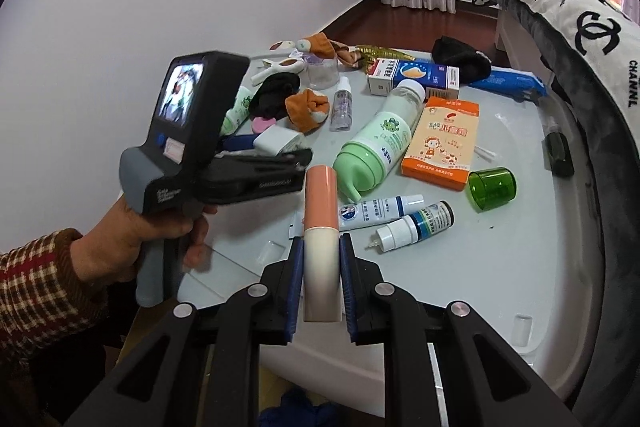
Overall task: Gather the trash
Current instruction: 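Grasp the white charger plug with the left tool while the right tool holds the tube, then move both tools over the cardboard box and release the tube and plug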
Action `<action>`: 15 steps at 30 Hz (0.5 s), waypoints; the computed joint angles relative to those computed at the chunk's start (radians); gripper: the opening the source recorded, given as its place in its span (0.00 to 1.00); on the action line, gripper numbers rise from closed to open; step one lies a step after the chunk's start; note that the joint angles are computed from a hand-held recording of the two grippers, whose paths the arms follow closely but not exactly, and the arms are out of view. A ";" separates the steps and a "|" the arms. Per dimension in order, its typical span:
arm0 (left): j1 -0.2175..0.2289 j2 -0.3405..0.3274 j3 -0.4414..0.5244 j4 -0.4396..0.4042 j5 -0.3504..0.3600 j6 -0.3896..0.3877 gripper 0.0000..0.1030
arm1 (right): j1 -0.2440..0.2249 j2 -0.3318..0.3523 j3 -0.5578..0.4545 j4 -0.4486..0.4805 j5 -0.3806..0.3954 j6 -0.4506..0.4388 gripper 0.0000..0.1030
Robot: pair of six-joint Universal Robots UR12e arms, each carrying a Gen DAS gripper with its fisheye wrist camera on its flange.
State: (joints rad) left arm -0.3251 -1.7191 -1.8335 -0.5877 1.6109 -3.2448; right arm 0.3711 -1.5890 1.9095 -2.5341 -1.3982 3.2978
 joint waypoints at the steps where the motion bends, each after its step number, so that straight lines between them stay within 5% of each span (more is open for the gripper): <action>1: 0.003 0.010 -0.007 -0.007 -0.013 -0.007 0.67 | 0.000 0.000 0.000 -0.001 0.001 0.000 0.17; 9: -0.006 0.127 -0.074 0.000 0.007 0.038 0.67 | 0.018 -0.027 0.016 -0.024 -0.011 0.002 0.17; 15: -0.031 0.274 -0.169 -0.046 0.016 0.098 0.67 | 0.076 -0.073 0.049 -0.006 -0.051 0.008 0.17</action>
